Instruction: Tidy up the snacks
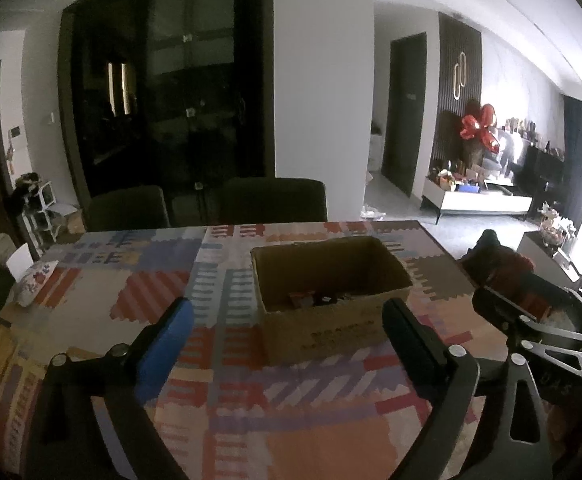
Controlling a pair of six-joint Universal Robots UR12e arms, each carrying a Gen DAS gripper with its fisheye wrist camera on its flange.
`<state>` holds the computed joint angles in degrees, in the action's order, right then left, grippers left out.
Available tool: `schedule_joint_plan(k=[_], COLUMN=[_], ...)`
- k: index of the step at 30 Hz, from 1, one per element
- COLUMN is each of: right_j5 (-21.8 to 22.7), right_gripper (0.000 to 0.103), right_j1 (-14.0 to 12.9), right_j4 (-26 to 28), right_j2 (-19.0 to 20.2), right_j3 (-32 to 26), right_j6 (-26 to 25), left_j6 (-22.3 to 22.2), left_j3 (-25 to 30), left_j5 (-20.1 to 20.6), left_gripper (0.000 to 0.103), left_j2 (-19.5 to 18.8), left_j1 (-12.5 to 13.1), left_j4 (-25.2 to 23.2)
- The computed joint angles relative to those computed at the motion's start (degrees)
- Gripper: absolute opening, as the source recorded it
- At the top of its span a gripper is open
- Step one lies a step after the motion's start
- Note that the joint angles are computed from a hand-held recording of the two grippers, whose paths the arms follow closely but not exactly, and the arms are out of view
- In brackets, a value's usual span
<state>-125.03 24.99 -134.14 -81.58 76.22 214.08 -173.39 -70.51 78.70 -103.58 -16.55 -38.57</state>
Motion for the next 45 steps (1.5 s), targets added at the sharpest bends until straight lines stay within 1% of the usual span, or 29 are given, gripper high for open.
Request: schedule_joint_plan(k=[2,5,9,15,18,21,24,36,45], right_j5=[0.1,-0.6,-1.5,-2.6,-3.1,-3.3,-3.6,-3.9,-4.2], right_gripper=[0.084,0.084,0.084,0.084,0.084,0.084,0.084,0.084,0.084], right_j1=[0.5,1.1,2.1,3.5,4.2,4.7,5.3,6.7,7.1], right_j4=[-0.5,-0.9,-1.8,-2.3,-2.5,-2.7,-2.9,-1.9,-1.7], right_j2=[-1.0,-2.2,-3.7,-5.7,-6.5,-7.1,-7.8,-9.1,-9.2], right_j3=[1.1,2.3,3.8,6.0,6.8,7.5,8.2,9.3,9.4], right_j6=[-0.3,-0.9,-2.0,-1.7,-1.6,-1.7,-1.6,-0.9,-0.7], left_j6=[-0.4,-1.2,-1.8,-1.9,-2.1,-2.7,-2.5,-3.0,-3.1], left_j3=[-1.5,-3.7,-6.2,-9.5,-10.6,-11.8,-12.8,-15.3,-15.8], left_j5=[0.1,1.2,3.0,4.5,4.9,4.3,4.4,4.9,4.5], left_gripper=[0.098,0.103,0.103,0.103,0.103,0.103,0.103,0.103,0.103], left_j2=[1.2,2.9,5.0,7.9,8.8,9.8,10.7,12.9,13.3], left_j1=[-0.1,-0.4,-1.0,-1.5,-1.8,-1.6,-1.7,-1.8,-1.7], left_j4=[0.9,2.0,3.9,5.7,6.5,7.4,7.5,8.4,8.4])
